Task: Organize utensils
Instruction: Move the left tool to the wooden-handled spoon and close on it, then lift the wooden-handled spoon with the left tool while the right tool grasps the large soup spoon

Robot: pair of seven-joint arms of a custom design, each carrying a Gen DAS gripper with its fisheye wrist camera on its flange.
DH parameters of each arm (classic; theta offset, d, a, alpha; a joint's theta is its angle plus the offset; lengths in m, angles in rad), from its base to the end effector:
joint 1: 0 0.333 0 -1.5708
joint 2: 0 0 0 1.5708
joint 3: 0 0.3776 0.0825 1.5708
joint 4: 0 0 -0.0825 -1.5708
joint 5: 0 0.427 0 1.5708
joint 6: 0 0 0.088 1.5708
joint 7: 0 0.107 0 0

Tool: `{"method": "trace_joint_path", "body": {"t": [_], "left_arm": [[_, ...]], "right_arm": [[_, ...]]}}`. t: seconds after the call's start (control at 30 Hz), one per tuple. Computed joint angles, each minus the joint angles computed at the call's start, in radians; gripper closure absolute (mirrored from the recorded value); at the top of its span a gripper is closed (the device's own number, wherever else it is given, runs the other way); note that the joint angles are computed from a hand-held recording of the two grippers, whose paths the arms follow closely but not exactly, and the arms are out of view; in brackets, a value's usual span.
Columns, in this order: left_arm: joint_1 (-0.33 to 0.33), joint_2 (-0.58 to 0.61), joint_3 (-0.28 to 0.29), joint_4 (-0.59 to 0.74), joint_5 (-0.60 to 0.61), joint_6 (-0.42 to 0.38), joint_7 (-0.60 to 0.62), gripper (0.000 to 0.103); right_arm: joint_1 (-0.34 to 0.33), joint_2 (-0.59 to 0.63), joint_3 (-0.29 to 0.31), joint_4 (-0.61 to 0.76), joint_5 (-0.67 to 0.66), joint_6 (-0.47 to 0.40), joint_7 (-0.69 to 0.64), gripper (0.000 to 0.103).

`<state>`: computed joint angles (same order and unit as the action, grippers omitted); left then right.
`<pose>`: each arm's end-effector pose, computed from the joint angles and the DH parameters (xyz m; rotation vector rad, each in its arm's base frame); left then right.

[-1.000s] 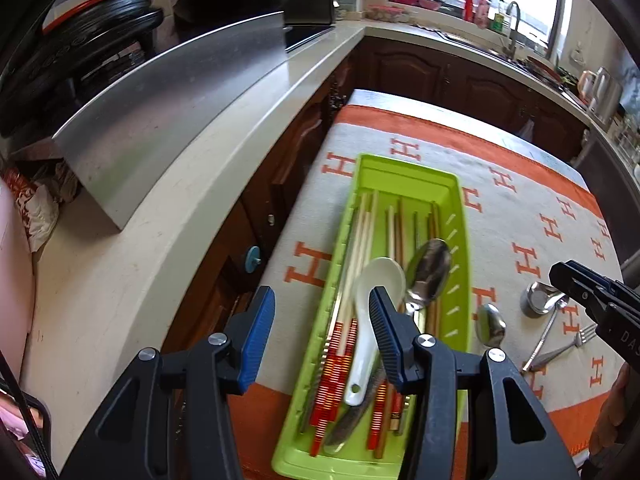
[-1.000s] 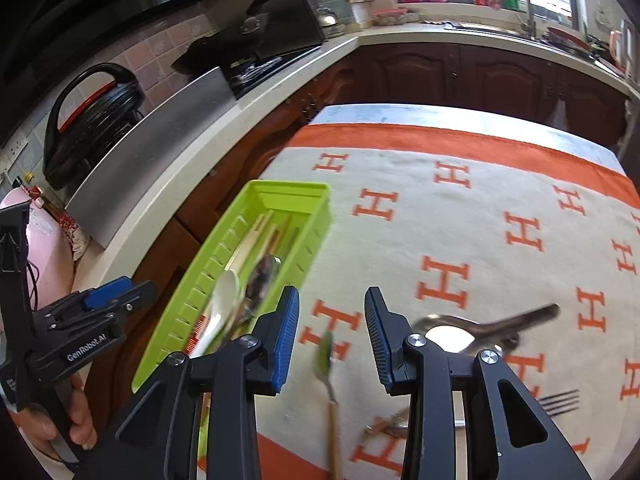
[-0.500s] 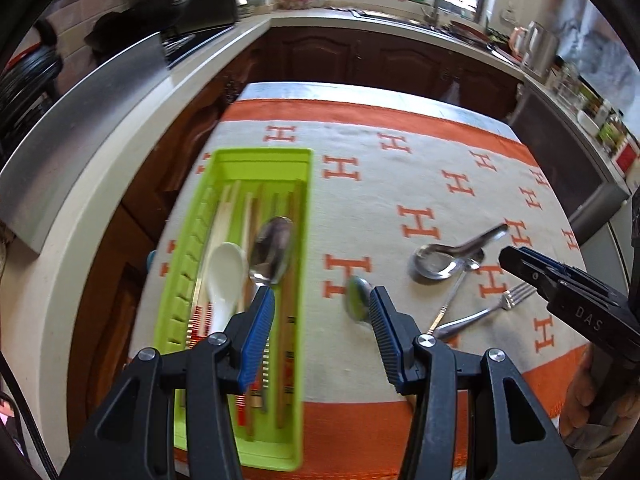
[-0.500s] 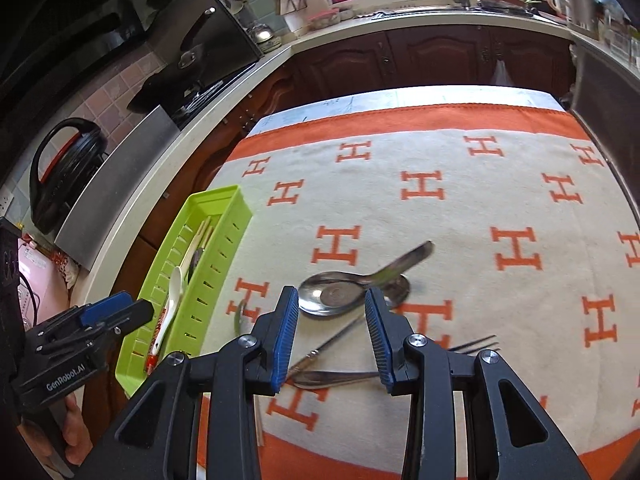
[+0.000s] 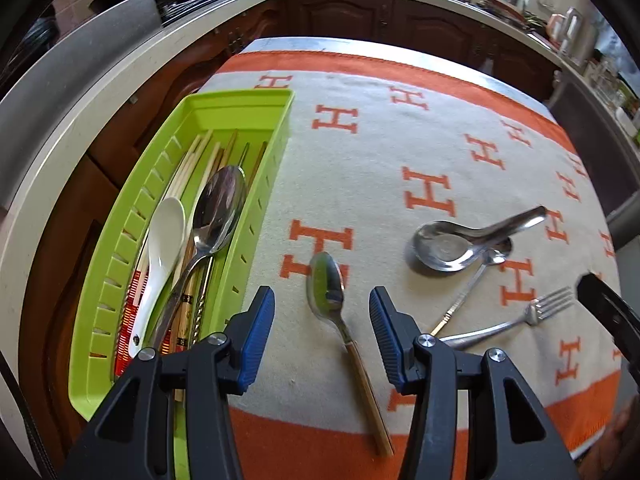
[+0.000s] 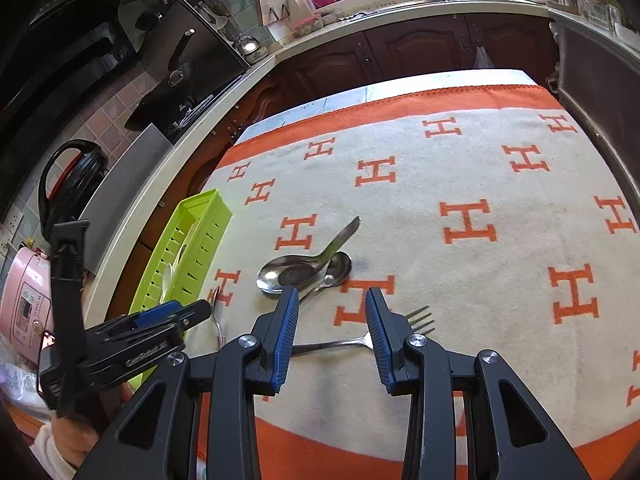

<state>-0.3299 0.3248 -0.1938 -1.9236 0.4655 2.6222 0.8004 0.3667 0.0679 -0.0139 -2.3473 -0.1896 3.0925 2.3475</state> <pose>0.6083 -0.3508 0.3962 -1.8897 2.0735 -0.4883 0.5461 0.2178 0.4105 -1.5367 1.9530 -0.2839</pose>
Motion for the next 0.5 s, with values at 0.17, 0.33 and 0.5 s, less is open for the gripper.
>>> {"method": "trace_joint_path", "body": {"t": [0.17, 0.33, 0.5], "left_arm": [[-0.038, 0.036, 0.037, 0.025, 0.074, -0.02, -0.102, 0.055], [-0.089, 0.059, 0.075, 0.047, 0.213, -0.06, -0.208, 0.065], [-0.065, 0.059, 0.065, 0.027, 0.255, 0.005, -0.237, 0.096]], "right_arm": [[-0.008, -0.003, 0.003, -0.008, -0.014, 0.007, -0.037, 0.068], [0.0, 0.008, 0.005, 0.009, -0.03, 0.008, -0.105, 0.068], [0.063, 0.046, -0.054, 0.069, -0.174, -0.003, -0.115, 0.068]]}}
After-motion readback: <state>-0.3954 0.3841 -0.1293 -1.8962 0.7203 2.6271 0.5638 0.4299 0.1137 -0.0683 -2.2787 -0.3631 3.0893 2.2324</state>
